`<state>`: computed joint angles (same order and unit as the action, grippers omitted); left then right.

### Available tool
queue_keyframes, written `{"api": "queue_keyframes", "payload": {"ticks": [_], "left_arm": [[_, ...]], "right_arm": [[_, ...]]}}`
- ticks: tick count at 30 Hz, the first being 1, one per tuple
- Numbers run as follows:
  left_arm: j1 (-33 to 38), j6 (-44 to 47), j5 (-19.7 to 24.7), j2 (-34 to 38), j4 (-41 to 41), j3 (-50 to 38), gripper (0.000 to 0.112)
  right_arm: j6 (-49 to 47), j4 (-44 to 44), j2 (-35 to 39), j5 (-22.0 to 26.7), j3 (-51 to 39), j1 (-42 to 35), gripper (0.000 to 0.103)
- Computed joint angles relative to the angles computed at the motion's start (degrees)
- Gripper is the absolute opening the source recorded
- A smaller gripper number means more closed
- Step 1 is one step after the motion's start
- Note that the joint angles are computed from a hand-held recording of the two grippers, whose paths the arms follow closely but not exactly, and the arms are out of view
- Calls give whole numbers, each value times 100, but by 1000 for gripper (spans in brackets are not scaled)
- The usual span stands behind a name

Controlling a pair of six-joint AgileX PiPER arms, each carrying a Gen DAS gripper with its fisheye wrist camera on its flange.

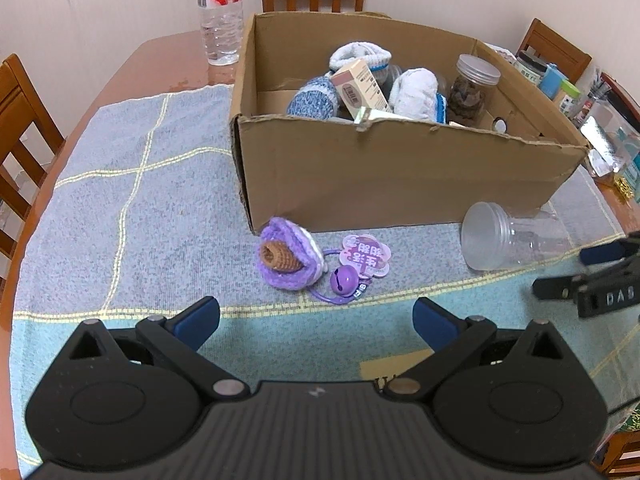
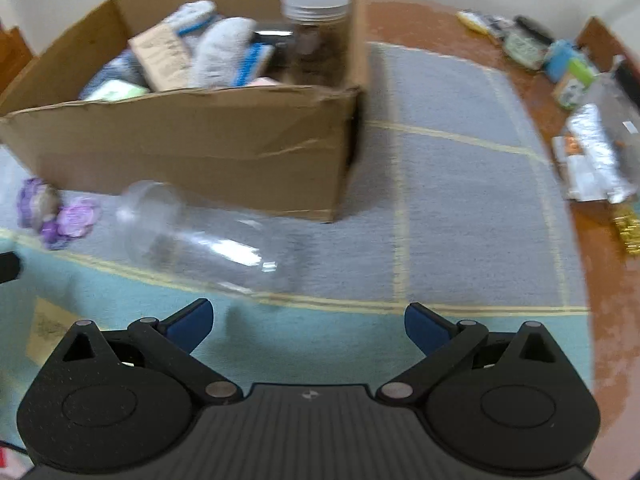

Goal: Organize objects
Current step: 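Grasp the empty clear jar with the right tool while the left tool approaches the purple toy, then grasp the purple knit toy with the left tool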

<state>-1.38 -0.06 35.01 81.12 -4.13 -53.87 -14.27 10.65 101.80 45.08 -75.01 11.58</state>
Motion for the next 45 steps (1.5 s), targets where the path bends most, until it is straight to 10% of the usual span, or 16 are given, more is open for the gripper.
{"api": "queue_keyframes", "payload": {"ticks": [30,38,45], "left_arm": [[746,2471,-424,750,-1323,-265,102],[1378,4940,161,1264,-3283,-669,102],[1363,5214,745,1555,-3638,-935,102]], "right_arm": [[2033,-1047,817,163,-1040,834,103],[1962,-1047,870,149,-1036,832,103],[1876,-1023,952,220,-1174,819,103]]}}
